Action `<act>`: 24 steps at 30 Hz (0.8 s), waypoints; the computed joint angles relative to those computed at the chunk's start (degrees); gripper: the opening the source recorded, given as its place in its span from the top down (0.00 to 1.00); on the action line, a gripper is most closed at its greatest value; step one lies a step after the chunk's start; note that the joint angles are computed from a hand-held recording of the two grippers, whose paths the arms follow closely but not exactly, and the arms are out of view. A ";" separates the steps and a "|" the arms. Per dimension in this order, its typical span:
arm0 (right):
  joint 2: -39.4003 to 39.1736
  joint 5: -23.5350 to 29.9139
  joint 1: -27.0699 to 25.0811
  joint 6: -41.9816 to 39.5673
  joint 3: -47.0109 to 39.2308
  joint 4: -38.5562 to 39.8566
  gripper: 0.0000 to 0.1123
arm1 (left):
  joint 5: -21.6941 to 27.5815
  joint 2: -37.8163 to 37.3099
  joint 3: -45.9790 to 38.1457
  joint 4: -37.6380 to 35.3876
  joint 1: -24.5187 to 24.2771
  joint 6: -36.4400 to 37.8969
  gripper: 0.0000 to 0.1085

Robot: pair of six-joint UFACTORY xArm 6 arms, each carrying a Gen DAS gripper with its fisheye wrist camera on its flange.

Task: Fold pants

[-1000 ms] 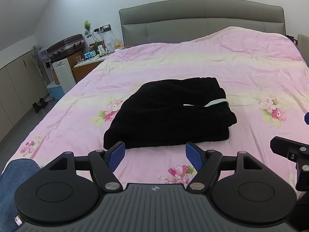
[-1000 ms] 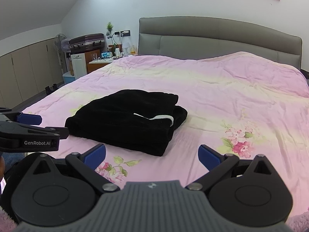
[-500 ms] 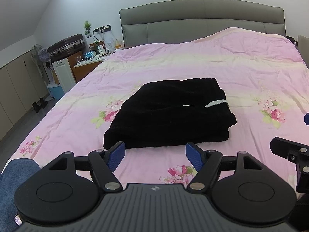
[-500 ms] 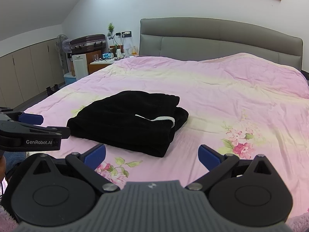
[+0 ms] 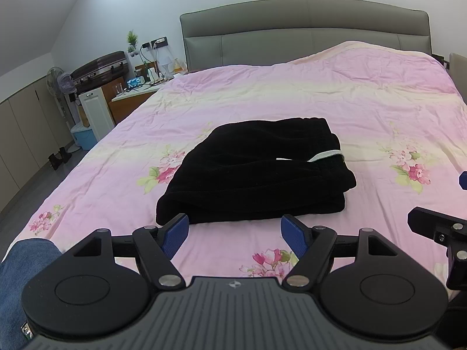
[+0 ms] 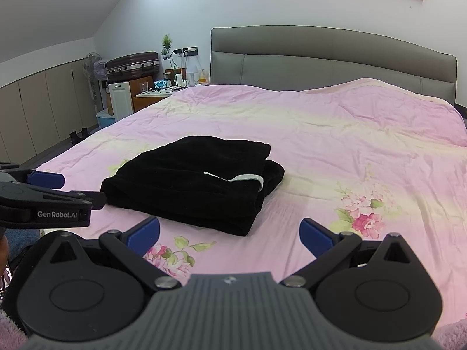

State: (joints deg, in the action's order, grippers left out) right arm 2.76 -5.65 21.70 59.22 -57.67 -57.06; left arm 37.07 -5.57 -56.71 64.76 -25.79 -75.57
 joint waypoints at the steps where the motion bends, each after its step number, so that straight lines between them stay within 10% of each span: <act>1: 0.08 -0.03 -0.14 1.57 -0.26 -1.52 0.13 | 0.05 0.09 -0.09 -0.18 -0.04 0.11 0.22; 24: 0.52 -0.57 -0.68 11.13 -2.02 -10.24 0.13 | 2.57 0.27 -0.61 -0.55 -1.90 0.01 0.22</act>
State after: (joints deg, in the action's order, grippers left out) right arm 3.28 -6.22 21.02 70.35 -59.69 -67.30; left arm 39.64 -5.30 -57.31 64.21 -27.69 -75.56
